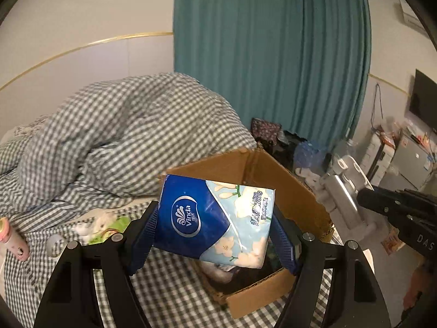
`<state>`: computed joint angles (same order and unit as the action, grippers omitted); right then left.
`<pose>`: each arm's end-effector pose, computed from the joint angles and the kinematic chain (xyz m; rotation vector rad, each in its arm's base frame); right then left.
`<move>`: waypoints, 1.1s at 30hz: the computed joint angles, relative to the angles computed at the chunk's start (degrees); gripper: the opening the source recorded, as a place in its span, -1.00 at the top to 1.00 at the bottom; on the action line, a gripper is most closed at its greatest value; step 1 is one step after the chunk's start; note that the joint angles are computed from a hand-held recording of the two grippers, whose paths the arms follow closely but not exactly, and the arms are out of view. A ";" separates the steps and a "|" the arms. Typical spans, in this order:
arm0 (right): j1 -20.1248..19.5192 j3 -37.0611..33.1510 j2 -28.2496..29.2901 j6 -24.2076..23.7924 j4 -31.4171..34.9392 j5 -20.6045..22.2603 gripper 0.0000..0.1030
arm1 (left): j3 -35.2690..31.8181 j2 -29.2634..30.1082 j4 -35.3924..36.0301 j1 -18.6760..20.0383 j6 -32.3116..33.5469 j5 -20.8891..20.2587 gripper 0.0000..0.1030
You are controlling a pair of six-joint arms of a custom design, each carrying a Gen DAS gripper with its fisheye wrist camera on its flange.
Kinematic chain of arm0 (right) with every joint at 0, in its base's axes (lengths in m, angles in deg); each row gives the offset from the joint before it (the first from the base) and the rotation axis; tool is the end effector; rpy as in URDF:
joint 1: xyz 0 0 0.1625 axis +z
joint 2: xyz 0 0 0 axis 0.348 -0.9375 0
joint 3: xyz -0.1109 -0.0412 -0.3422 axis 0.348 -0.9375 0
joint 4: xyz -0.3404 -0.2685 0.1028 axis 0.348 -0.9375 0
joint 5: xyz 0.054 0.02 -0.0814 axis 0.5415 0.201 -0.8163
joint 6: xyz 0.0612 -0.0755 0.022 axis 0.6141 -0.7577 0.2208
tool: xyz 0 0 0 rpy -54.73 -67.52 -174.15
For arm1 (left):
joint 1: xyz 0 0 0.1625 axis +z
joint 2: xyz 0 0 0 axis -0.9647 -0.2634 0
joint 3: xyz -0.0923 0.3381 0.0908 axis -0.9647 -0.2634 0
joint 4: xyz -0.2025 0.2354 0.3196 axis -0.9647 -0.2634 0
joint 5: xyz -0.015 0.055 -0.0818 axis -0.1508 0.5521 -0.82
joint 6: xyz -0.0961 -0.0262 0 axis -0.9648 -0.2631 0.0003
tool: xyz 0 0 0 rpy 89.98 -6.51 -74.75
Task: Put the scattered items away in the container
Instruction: 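Carry the blue tissue pack and white plate over the cardboard box, then open both grippers to drop the tissue pack and plate into the box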
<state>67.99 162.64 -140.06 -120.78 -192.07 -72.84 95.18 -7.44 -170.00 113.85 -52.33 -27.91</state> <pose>0.1042 -0.6933 0.4357 0.9219 -2.4341 0.9212 -0.4625 -0.6615 0.0343 0.4470 2.1582 -1.1266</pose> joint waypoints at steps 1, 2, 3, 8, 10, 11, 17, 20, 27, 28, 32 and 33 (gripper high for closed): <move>-0.16 -1.10 0.97 0.08 0.33 -0.22 0.74 | -1.44 0.98 0.72 0.47 0.40 -0.68 -0.49; -0.35 -2.18 1.97 0.12 0.61 -0.41 0.74 | -2.36 1.61 1.31 0.81 0.58 -1.17 -0.49; -0.43 -3.10 2.82 0.14 0.85 -0.65 0.74 | -3.37 2.28 2.02 1.20 0.67 -1.68 -0.49; -0.98 -7.69 6.99 0.25 2.47 -1.19 0.74 | -8.85 5.71 6.87 3.04 0.39 -2.87 -0.50; -1.22 -9.33 8.59 0.23 3.03 -1.28 0.74 | -9.98 6.34 8.02 3.68 0.58 -3.36 -0.53; -1.33 -10.34 9.51 0.22 3.35 -1.29 0.74 | -10.50 6.62 8.33 4.04 1.07 -4.13 -0.54; -1.55 -14.34 13.46 0.41 4.59 -1.95 0.74 | -14.19 9.98 4.82 4.47 6.90 -2.66 -1.00; -1.66 -15.83 15.08 0.48 5.33 -2.46 0.74 | -13.92 9.96 2.51 4.54 8.78 -2.61 -1.00; -1.76 -17.21 17.69 0.23 5.29 -5.13 0.74 | -9.68 6.71 1.85 4.94 6.41 -1.65 -1.00; -1.77 -17.06 17.83 0.30 4.96 -5.52 0.73 | -8.86 6.11 1.74 4.97 5.87 -1.46 -1.00; -1.34 -14.44 16.72 0.07 -0.97 -5.59 0.08 | -5.55 3.44 2.11 5.16 3.17 -1.05 -1.00; -1.14 -13.99 16.37 -0.09 -1.92 -5.33 -0.10 | -4.53 2.64 2.22 5.12 2.35 -0.80 -1.00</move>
